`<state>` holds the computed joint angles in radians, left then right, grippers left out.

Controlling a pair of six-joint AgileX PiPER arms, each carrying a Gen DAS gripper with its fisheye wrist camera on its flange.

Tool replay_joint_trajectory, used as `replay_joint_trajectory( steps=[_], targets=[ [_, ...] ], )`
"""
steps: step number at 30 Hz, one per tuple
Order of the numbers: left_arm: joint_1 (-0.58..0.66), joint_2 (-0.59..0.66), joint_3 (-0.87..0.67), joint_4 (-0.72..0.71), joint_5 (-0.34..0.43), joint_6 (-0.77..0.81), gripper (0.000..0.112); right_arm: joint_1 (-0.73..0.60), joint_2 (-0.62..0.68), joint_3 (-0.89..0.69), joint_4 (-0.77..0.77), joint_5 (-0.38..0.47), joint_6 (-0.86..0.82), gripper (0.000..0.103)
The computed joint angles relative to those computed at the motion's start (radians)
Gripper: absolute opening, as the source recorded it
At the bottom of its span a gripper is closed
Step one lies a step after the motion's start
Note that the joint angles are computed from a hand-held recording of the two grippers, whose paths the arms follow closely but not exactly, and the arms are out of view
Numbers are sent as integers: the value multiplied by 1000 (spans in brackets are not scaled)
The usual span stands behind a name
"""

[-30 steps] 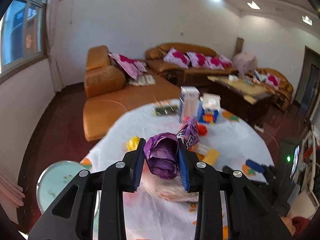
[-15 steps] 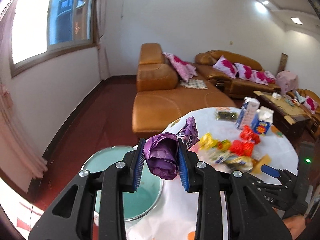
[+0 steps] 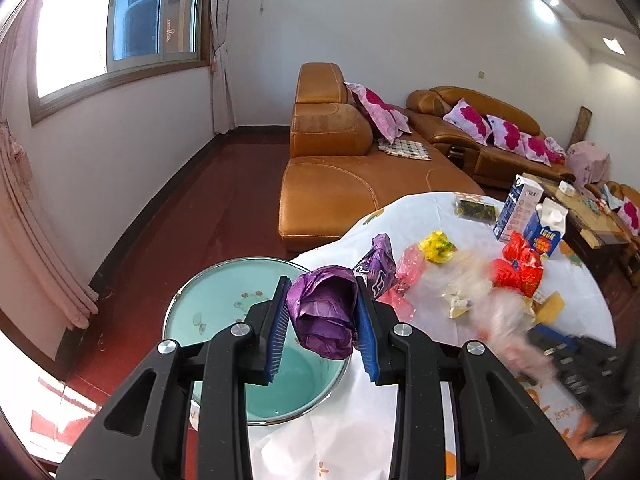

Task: Collect trash
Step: 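Lift the purple wrapper with the left tool while the right tool grasps the clear bag, then drop the purple wrapper into the bin with the left tool while the right tool drops the clear bag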

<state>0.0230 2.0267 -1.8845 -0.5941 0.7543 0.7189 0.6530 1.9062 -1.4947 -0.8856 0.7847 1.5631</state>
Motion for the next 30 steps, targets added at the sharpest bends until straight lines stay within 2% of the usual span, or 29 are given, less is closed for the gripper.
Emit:
replay_joint_trajectory(
  steps=[4,10,13,20,30],
  targets=[
    [-43,-14,44,160,-106,-111,31,39,-54,4,-108,61,75,13],
    [-35,-10,56,244,-137,-188,31,49,-24,-79,-134,77,49,13],
    [-11,-3,48,243,-130,-189,31,55,24,-150,-114,87,24,13],
    [20,-5,60,320,-170,-252,32,66,138,-332,-48,97,-67,13],
    [80,21,46,408,-190,-338,32,95,360,-724,86,187,-293,13]
  ],
)
